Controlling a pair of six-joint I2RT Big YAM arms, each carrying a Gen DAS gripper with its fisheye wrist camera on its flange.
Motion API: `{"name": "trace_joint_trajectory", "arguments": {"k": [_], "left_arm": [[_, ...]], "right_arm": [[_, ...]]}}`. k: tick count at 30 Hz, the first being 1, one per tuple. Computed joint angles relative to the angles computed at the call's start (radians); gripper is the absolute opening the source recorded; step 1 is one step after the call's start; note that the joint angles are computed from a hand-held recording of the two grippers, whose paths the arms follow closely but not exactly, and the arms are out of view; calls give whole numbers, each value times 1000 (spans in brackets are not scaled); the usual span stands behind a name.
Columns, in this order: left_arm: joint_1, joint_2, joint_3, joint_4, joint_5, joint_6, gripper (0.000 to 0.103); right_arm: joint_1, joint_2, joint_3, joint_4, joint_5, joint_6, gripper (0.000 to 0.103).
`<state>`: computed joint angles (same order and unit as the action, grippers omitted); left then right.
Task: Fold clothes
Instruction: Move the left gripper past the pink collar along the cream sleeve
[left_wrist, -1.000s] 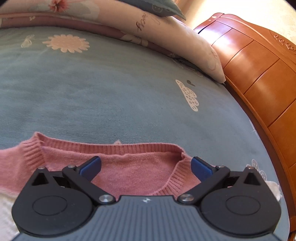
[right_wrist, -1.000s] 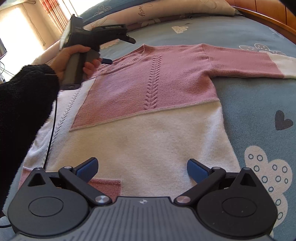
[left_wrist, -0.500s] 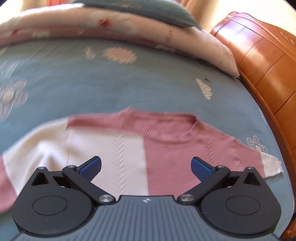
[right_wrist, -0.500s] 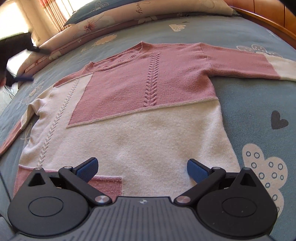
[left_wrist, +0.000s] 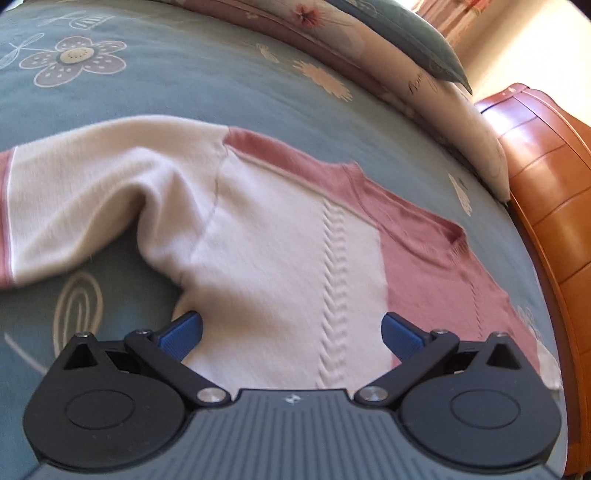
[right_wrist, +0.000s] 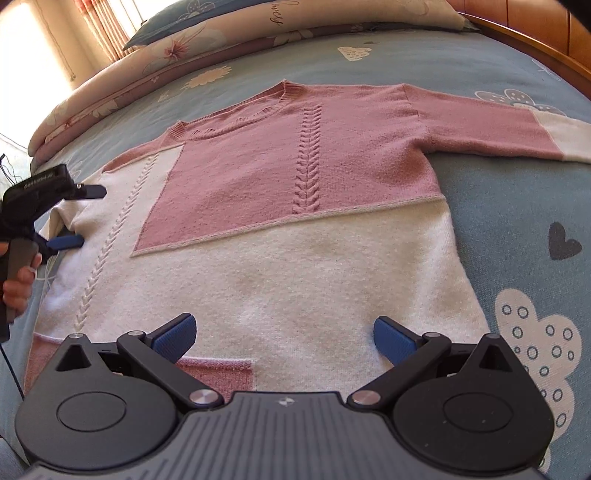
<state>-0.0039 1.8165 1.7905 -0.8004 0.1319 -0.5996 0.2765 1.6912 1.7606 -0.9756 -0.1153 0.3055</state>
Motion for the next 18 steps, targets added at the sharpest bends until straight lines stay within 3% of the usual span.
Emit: {"name": "trace_joint_trajectory", "arguments": {"k": [3,10,14,18], "left_arm": [[4,-21,-8,6,1,-17,102],[-23,-213,-243,53,92,5,102],[-43,-267,-357,94,57,7,102],[-56,-324,-461,210,26,45,102]], "right_arm": [[-3,-2,-1,0,-7,-1,103],[-6,-6,-4,3,-22,14,103],[-4,-8,-7,1,-16,15,103],[2,-7,-6,-3,2,12,103]]}}
